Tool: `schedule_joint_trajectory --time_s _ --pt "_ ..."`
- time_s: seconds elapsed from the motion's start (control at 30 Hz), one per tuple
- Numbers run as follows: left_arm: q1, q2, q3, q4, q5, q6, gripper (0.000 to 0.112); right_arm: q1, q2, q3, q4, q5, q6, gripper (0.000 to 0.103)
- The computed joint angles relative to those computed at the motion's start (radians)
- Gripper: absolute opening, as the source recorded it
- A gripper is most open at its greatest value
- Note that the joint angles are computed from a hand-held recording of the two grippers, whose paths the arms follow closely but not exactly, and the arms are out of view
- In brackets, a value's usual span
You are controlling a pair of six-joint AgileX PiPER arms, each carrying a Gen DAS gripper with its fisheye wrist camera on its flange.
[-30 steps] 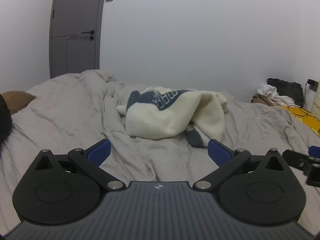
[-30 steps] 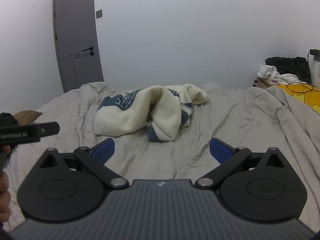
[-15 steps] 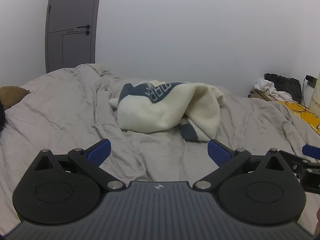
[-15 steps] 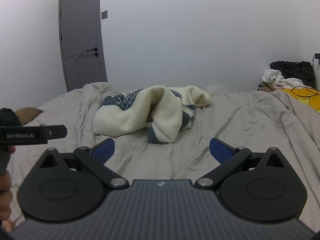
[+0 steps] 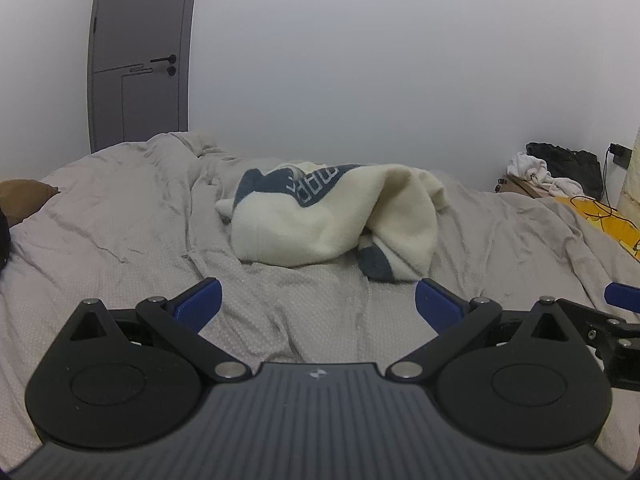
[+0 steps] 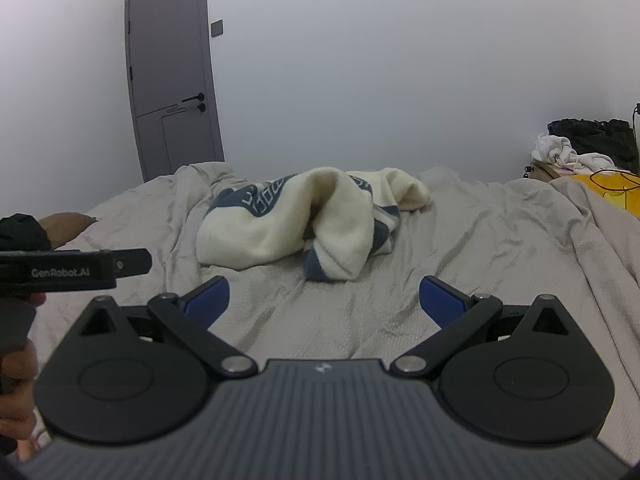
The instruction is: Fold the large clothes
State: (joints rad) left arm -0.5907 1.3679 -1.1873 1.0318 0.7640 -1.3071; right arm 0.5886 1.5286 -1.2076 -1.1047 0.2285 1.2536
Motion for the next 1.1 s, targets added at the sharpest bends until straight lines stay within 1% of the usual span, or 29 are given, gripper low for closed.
schedule_joint_trajectory --time_s 0.17,0.3,0.4,0.53,0.6,0.67,0.7,0.73,0.77,0.8,0.83,0.9,0.97,1.0,1.03,1.07,1.1 --pt "-0.003 -0.001 0.007 0.017 0.0 -0.008 0.103 0.0 0.0 0.003 -0.019 0.0 0.02 0.103" --pt "-0.014 -0.007 0.018 0.038 0.005 -0.026 0.103 -0.012 -0.008 0.012 0.014 -0.029 -0.005 0.103" --pt "-0.023 -0.007 0.021 0.052 0.019 -0.037 0.103 -0.019 -0.006 0.01 0.058 -0.038 -0.046 0.103" --pt "-0.016 -0.007 0.019 0.03 0.014 -0.024 0.103 -0.023 -0.006 0.008 0.136 -0.053 -0.121 0.103" --pt "-0.012 -0.007 0.013 0.017 0.011 -0.014 0.103 -0.023 -0.002 0.002 0.195 -0.051 -0.181 0.103" --pt "-0.005 -0.004 0.008 0.003 0.01 -0.001 0.103 -0.018 0.001 0.0 0.203 -0.042 -0.187 0.103" --pt "0.003 -0.003 0.006 -0.006 -0.001 0.009 0.103 -0.019 0.005 -0.001 0.233 -0.044 -0.215 0.103" --pt "0.016 -0.007 0.014 -0.021 -0.03 0.023 0.103 -0.021 0.006 -0.001 0.273 -0.046 -0.253 0.103" --pt "0.037 -0.015 0.024 -0.048 -0.075 0.043 0.103 -0.021 0.011 -0.005 0.299 -0.044 -0.277 0.103" --pt "0.051 -0.016 0.029 -0.065 -0.103 0.05 0.103 -0.019 0.015 -0.009 0.284 -0.037 -0.262 0.103" --pt "0.056 -0.012 0.029 -0.064 -0.114 0.047 0.103 -0.016 0.022 -0.016 0.267 -0.027 -0.244 0.103" --pt "0.065 0.001 0.03 -0.038 -0.132 0.038 0.103 -0.019 0.042 -0.037 0.272 -0.015 -0.241 0.103" --pt "0.075 0.026 0.017 -0.009 -0.142 0.042 0.103 -0.03 0.062 -0.06 0.339 -0.017 -0.315 0.103" --pt "0.084 0.038 0.007 -0.008 -0.15 0.054 0.103 -0.033 0.071 -0.069 0.343 -0.014 -0.324 0.103" --pt "0.095 0.05 0.001 0.004 -0.167 0.047 0.103 -0.033 0.08 -0.08 0.332 -0.007 -0.315 0.103" --pt "0.11 0.055 0.003 0.035 -0.194 -0.001 0.103 -0.036 0.096 -0.101 0.349 0.001 -0.335 0.103" --pt "0.139 0.063 -0.001 0.027 -0.236 -0.008 0.103 -0.043 0.109 -0.117 0.387 0.003 -0.374 0.103"
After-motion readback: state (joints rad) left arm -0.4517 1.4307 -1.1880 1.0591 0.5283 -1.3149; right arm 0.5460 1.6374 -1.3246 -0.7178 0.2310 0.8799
